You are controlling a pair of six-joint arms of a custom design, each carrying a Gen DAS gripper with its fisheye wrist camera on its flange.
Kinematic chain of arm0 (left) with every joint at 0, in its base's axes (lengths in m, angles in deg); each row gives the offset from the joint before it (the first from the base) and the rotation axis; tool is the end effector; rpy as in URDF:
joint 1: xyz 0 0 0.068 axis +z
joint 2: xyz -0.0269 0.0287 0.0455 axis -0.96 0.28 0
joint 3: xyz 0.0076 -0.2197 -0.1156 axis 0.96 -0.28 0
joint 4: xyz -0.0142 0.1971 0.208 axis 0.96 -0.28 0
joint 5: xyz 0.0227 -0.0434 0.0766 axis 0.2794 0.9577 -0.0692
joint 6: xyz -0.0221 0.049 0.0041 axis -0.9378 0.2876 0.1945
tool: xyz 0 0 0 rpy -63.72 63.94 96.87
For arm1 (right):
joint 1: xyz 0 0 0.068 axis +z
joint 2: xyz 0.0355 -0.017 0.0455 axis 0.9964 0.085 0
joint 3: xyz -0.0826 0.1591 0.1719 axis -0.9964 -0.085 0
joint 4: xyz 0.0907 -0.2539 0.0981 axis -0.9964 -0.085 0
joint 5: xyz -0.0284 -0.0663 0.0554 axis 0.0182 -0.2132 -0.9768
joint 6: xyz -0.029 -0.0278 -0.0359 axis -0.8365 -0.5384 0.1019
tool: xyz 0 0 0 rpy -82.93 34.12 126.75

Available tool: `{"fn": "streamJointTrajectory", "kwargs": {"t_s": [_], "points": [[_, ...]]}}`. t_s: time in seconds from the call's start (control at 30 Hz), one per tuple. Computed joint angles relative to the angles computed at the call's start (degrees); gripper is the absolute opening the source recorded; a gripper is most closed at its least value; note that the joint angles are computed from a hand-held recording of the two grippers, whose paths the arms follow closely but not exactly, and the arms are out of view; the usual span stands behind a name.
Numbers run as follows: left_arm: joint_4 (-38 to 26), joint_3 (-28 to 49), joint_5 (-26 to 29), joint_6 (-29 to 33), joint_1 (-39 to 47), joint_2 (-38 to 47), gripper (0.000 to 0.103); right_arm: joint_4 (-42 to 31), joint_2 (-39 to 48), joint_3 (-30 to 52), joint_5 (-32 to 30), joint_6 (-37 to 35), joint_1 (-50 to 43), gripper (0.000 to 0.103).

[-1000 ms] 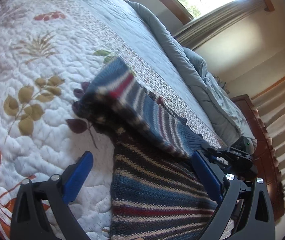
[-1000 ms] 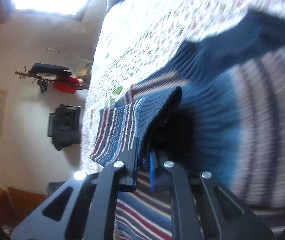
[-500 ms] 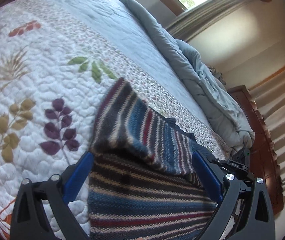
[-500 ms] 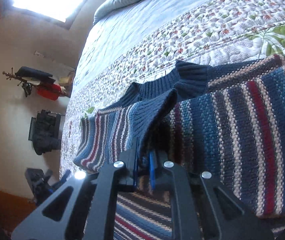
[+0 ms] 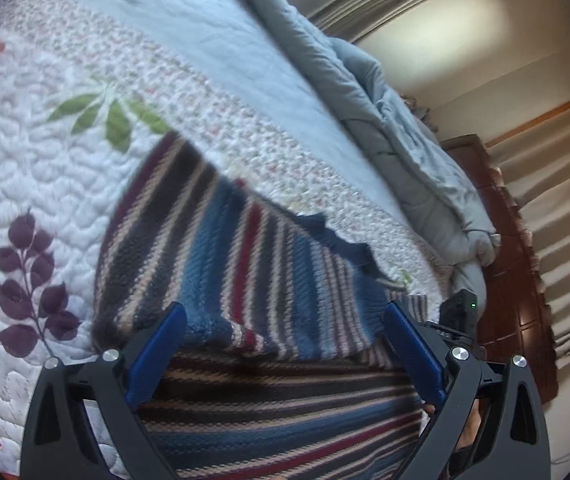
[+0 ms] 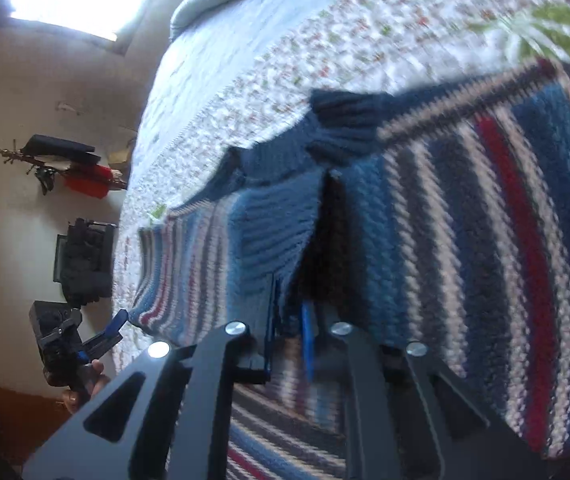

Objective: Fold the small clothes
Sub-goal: 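Release the sleeve with the right gripper and withdraw both tools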

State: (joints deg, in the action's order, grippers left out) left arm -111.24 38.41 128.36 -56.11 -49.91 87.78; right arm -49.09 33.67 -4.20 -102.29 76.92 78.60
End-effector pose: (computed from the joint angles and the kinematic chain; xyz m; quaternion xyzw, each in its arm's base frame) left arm 0.1946 0.0562 0.2189 -0.0825 0.8975 -0.3700 0.2253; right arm 0.2712 -0.0076 0.1684 0.0901 0.9258 0.3489 0.1140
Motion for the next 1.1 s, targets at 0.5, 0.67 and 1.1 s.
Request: {"fn": "streamJointTrajectory", "kwargs": {"t_s": [0.5,0.67,1.1], "points": [[9.46,8.12,-2.61,-8.18,-5.19,9.55,0.099,7.93,-2.64,1.37,5.75,5.81,6.76,0.037],[12.25,9.64,-10.08,-7.71,-8.78,21.54,0.099,9.92,3.52,1.16,4.19,4.46,4.21,0.017],[-12.28,-0.97,-17.15,8.17,-7.32,-20.3,0.099,-20.63,-34.21,-10.79,4.7,-17.99,-8.91,0.041]]}}
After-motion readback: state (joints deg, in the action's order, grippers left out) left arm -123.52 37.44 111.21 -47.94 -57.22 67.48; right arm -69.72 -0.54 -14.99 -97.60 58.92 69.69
